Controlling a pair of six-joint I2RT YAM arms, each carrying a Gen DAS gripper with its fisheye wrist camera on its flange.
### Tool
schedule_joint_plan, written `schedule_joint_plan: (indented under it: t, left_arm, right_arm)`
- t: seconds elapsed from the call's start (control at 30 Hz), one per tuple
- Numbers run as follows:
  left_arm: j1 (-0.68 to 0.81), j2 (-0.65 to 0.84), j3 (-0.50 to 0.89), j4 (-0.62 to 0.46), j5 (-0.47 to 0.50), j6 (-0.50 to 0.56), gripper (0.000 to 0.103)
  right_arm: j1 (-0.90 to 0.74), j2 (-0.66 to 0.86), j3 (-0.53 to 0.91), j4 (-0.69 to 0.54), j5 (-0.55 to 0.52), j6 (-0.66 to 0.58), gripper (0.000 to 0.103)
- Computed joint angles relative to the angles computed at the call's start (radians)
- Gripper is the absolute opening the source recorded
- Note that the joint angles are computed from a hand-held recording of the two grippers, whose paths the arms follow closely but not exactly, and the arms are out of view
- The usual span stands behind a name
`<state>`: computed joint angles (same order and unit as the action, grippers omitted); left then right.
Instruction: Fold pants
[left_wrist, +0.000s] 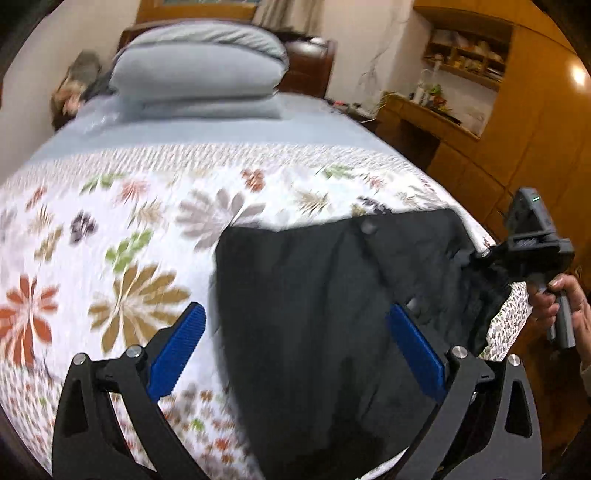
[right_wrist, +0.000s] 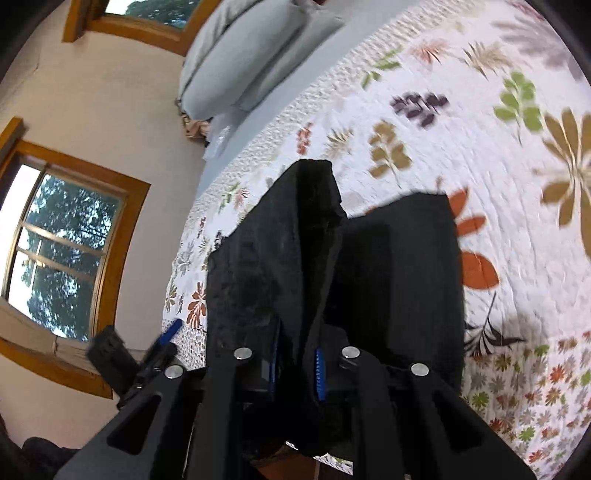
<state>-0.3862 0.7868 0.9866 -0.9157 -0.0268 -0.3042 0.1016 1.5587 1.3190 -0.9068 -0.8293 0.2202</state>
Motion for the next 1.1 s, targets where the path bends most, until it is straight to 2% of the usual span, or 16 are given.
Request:
schedule_joint_plan:
  t: [0.23,0.3,0.37,0.47,0.57,0.73,0.8,0.93,1.03,1.1]
  left_arm:
    - [-0.133,0.102,-0.005,0.107,-0.014,0.005,0.099]
    - [-0.152,0.148,-0.006,0.106,-0.03,0.016,0.099]
    - [-0.131,0.197,-0.019,0.092,0.001,0.028,0.099]
    - [-0.103,0.216,-0.063,0.097,0.02,0.05,0.099]
    - [-0.096,0.204,-0.07,0.089,0.025,0.055,0.099]
    - [-0.053,0.169,-0.039,0.037,0.069,0.017,0.099]
    - [-0.052,0.148,-0.034,0.019,0.052,0.005,0.099]
    - [-0.093,0.101,-0.023,-0.021,-0.049,-0.01,0.099]
    - [-0.123,0.077,-0.015,-0.043,-0.111,-0.014,0.099]
    - [-0.128,0.078,-0.009,-0.049,-0.122,-0.012,0.099]
  right_arm:
    - [0.003,0.04,-0.034,0.034,0.039,-0.019,0.02]
    - [0.008,0.046,-0.029,0.021,0.066,-0.042,0.026]
    - [0.005,0.043,-0.022,0.003,0.075,-0.059,0.028]
    - [0.002,-0.023,-0.013,-0.019,0.159,-0.087,0.034]
    - [0.002,-0.098,-0.003,-0.018,0.228,-0.088,0.034]
    - [0.055,-0.191,0.009,-0.064,0.135,-0.124,0.034]
    - [0.11,-0.196,0.002,-0.062,0.131,-0.108,0.034]
    - [0.205,-0.196,-0.049,-0.027,0.234,-0.094,0.034]
    - [0.192,-0.211,-0.113,-0.009,0.26,-0.082,0.033]
    - [0.166,-0.23,-0.168,0.021,0.233,-0.068,0.03]
